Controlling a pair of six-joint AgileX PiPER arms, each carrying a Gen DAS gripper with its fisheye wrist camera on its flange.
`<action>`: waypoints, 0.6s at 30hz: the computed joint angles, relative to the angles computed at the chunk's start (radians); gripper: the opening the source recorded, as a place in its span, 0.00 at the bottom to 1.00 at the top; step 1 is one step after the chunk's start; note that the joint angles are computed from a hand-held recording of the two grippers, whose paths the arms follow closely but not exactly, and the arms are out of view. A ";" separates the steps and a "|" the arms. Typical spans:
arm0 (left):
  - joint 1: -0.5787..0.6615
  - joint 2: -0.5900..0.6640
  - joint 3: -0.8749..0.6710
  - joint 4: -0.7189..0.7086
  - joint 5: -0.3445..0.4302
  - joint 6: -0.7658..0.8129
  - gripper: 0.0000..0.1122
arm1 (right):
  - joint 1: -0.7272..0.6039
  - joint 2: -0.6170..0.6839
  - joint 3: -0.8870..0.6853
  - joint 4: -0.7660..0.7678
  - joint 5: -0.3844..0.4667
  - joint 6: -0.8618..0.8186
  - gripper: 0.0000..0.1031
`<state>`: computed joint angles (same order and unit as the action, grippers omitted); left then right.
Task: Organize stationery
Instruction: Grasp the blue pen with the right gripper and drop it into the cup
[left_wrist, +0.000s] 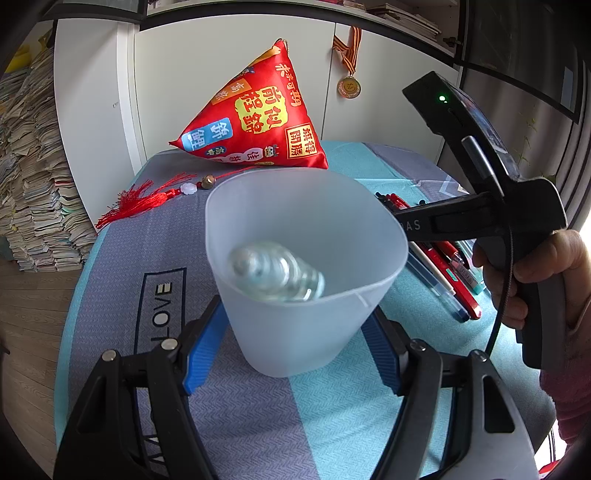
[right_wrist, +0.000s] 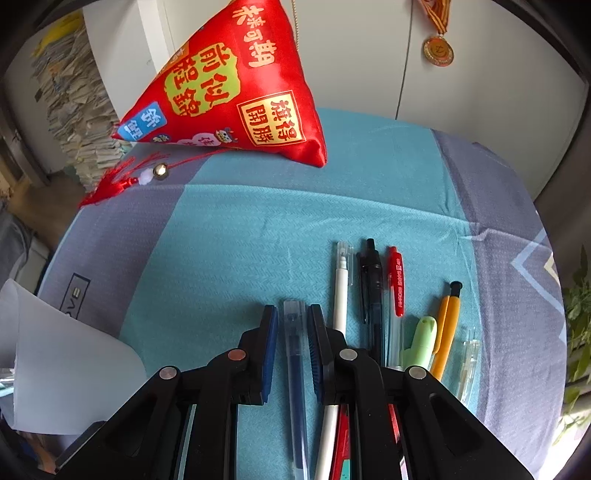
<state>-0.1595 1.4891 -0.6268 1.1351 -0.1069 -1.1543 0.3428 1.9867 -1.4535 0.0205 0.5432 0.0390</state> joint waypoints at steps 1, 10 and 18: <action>0.001 -0.002 0.001 0.006 -0.001 -0.006 0.64 | 0.004 0.005 -0.009 -0.015 0.009 0.007 0.15; 0.000 0.001 -0.001 0.015 0.000 -0.015 0.64 | -0.002 -0.130 0.058 0.083 -0.001 -0.051 0.13; -0.001 0.003 0.001 0.001 -0.002 -0.002 0.64 | 0.040 -0.413 0.231 0.075 -0.098 -0.050 0.13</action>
<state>-0.1604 1.4917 -0.6259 1.1356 -0.1092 -1.1558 0.3826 1.5735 -1.2224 0.0960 0.4450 -0.0112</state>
